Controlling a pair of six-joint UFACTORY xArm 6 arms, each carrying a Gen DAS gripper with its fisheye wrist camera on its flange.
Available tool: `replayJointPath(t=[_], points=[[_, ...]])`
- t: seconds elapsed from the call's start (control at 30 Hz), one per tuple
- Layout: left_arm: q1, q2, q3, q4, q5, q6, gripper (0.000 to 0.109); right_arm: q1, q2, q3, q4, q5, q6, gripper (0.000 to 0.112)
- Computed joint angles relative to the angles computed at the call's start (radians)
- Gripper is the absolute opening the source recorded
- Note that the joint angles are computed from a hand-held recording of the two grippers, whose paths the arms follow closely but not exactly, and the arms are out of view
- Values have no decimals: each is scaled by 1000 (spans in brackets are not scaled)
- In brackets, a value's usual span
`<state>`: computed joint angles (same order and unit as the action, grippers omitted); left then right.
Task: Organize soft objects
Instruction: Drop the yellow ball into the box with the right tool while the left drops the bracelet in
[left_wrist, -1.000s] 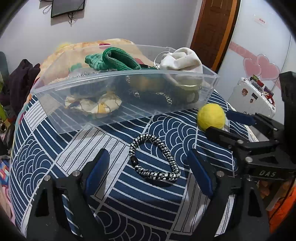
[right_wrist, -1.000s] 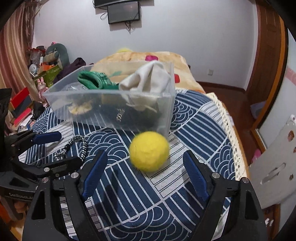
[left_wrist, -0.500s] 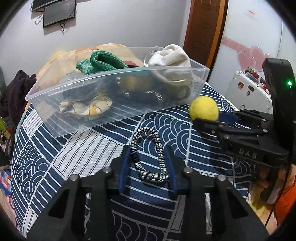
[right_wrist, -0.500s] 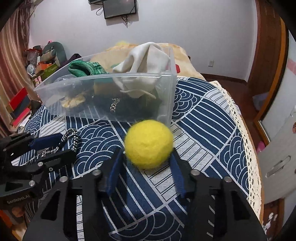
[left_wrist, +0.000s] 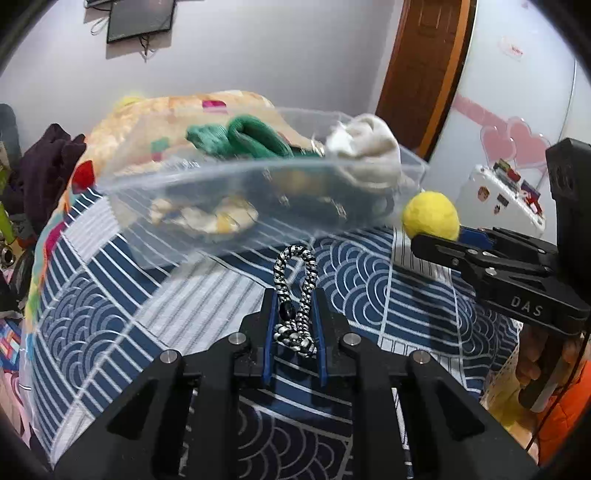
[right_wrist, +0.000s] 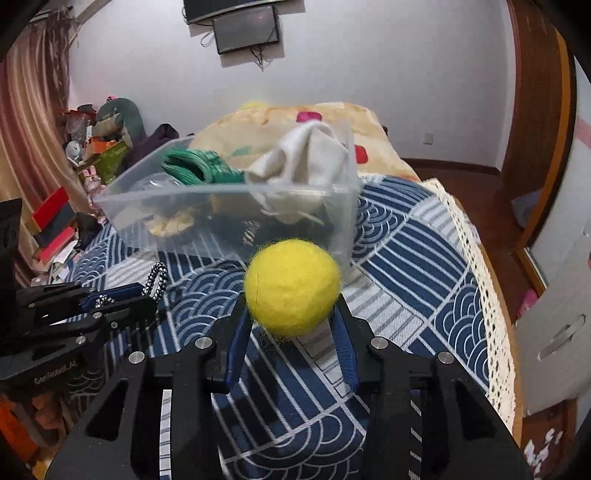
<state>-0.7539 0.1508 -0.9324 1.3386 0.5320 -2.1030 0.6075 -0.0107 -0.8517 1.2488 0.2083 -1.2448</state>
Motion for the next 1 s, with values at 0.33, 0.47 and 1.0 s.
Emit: replayJointPath(t=[0.33, 0.47, 1.0], points=[[-7, -157, 50, 60, 104, 1, 18, 41, -32, -65, 132, -1, -148, 39], [2, -187, 49, 48, 152, 44, 18, 59, -15, -119, 197, -11, -214, 39], [116, -109, -31, -3, 133, 138, 18, 94, 153, -271, 20, 5, -26, 39]])
